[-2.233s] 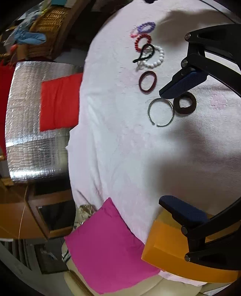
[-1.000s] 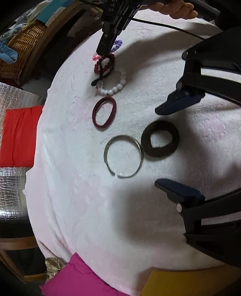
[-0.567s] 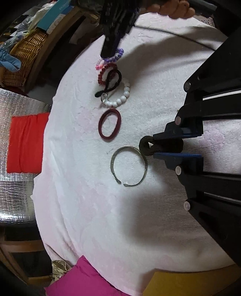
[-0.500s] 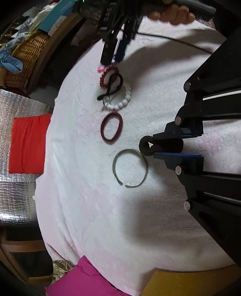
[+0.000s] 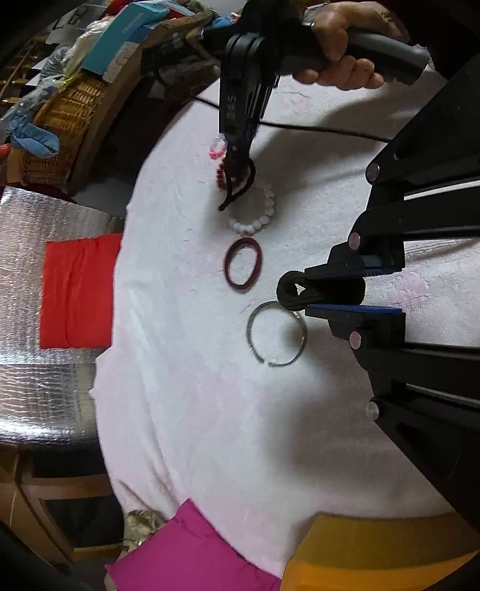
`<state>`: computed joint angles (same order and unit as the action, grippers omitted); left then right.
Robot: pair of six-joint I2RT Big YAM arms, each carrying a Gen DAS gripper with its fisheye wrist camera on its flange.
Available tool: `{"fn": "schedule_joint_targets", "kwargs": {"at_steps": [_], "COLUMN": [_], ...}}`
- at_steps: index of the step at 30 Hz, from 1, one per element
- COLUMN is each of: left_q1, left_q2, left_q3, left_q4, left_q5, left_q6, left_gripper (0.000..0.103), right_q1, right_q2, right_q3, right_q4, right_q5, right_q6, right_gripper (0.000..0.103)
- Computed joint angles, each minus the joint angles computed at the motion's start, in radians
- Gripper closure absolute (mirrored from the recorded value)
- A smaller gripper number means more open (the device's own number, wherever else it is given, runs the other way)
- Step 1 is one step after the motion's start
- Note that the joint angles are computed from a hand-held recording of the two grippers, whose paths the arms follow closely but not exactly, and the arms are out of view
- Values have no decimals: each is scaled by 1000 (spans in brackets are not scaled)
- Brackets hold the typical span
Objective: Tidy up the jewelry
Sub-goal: 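Carry both held items over the orange box and open both tools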
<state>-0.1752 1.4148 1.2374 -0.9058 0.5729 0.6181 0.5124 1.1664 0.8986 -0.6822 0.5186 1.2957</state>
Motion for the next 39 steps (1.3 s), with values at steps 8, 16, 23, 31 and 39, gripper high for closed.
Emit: {"fn": "schedule_joint_targets", "kwargs": {"at_steps": [8,16,23,31,39], "left_q1": [81,356,516,547,544], "left_q2": [-112,-178,-50,82,28], "left_q3": [-39,3,88,147,96], "left_q4": [47,25,58,88,207], "left_q5": [52,147,16,-129,-137], "left_q6": [-19,12,17,-57,-96], "left_gripper": [90,90,90,78,48], "right_q1": [133,262,293,296,271], "right_q2": [-86,58,348,643,616], "right_q3": [21,172,444,780,758], "right_q4": [70,272,344,151,129], "right_q5": [132,114,-69,-222,-214], "right_q6": [-74,-290,-374,-366,-365], "right_gripper": [97,97,97,95,91]}}
